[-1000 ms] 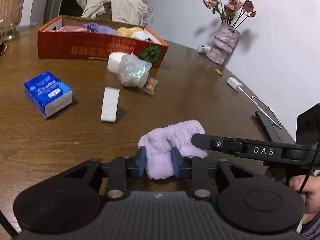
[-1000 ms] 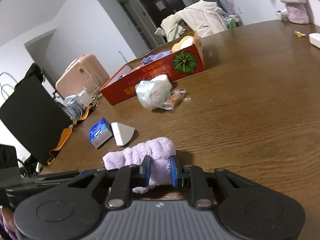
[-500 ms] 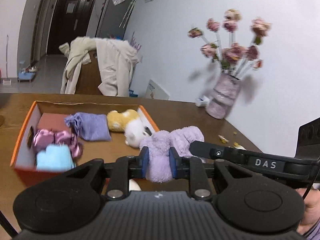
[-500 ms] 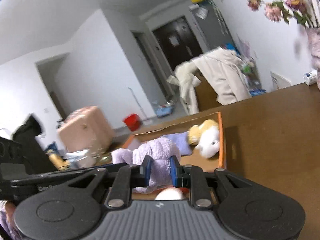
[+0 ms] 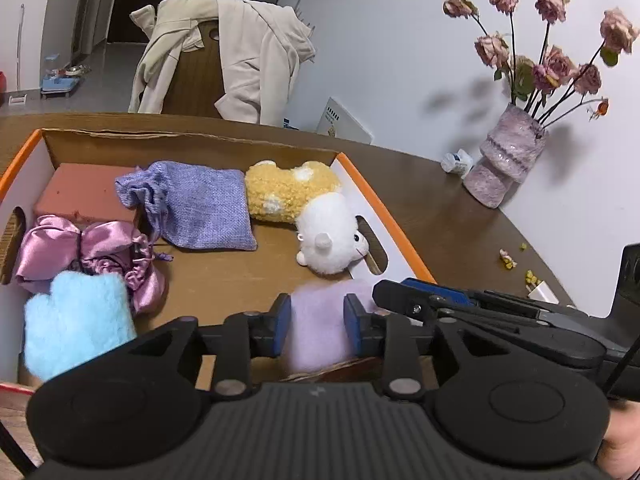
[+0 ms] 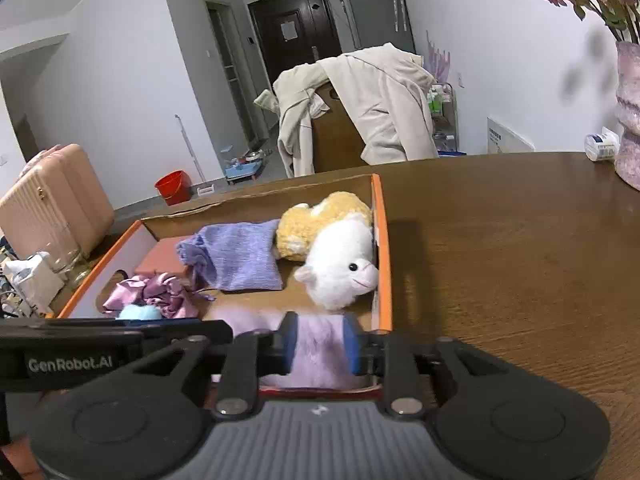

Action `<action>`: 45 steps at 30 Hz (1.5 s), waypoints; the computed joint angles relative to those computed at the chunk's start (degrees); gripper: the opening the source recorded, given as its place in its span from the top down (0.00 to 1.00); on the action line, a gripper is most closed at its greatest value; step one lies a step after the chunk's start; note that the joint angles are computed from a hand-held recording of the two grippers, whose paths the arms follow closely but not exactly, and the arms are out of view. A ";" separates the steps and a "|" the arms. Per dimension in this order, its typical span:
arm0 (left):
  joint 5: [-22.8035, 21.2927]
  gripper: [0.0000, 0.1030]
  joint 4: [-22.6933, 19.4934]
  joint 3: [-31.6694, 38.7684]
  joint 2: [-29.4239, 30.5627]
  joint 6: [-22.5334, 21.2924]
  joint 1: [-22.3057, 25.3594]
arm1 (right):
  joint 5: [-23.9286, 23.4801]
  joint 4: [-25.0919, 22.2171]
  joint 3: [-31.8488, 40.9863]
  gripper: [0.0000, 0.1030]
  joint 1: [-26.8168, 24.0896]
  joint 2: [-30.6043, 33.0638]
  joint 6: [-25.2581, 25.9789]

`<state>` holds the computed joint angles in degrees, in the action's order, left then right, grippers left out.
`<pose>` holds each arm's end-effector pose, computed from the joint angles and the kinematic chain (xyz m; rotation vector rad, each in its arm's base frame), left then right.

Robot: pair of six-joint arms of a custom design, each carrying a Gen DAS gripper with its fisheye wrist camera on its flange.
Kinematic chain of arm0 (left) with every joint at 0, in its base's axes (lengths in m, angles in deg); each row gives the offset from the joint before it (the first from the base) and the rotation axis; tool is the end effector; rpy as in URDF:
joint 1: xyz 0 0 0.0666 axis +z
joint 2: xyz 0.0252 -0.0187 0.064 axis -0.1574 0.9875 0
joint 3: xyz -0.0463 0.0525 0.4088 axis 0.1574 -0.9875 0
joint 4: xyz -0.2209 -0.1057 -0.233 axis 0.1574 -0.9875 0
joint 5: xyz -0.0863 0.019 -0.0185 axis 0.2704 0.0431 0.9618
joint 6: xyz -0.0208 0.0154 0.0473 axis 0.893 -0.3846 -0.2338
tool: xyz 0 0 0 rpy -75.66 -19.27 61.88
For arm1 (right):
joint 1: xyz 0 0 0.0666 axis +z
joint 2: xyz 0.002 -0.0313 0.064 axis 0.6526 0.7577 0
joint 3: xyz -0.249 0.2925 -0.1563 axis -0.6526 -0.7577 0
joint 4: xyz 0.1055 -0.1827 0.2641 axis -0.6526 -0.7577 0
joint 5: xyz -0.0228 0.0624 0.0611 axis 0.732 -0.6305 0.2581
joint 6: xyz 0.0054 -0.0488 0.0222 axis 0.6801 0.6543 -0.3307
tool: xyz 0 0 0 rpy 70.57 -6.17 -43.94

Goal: Organize soft objects
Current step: 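Lower the lavender towel into the box and open the left gripper, then grasp the blue tissue pack from the table with the right gripper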

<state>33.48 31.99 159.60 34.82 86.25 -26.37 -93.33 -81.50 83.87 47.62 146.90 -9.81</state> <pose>0.6054 -0.1907 0.3584 -0.1237 2.2858 -0.4284 0.6560 0.0929 0.3430 -0.3422 2.2210 0.5288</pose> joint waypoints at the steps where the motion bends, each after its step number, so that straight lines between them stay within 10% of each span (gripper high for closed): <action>1: -0.37 0.70 0.17 -0.53 -0.78 -0.33 0.01 | 0.60 1.59 -1.15 0.60 0.02 -0.86 -0.41; 19: -22.15 0.36 1.98 -22.79 -28.73 -10.42 -7.70 | -10.29 12.28 -21.86 0.40 -5.85 -24.80 5.06; 24: -27.10 0.23 10.38 -34.29 -37.14 -13.46 -12.77 | -12.98 18.04 -33.98 0.36 -7.35 -33.30 4.81; 30: -39.76 0.13 16.98 -50.27 -47.07 -10.39 -23.61 | -13.79 22.23 -52.83 0.27 -8.37 -45.13 10.26; 36: -43.28 0.12 11.32 -56.74 -50.94 6.49 -27.19 | -11.85 18.21 -60.49 0.29 -8.36 -50.17 12.19; 45: -40.05 0.12 13.95 -57.67 -51.51 3.02 -23.54 | -13.24 17.58 -60.07 0.39 -5.76 -50.90 8.47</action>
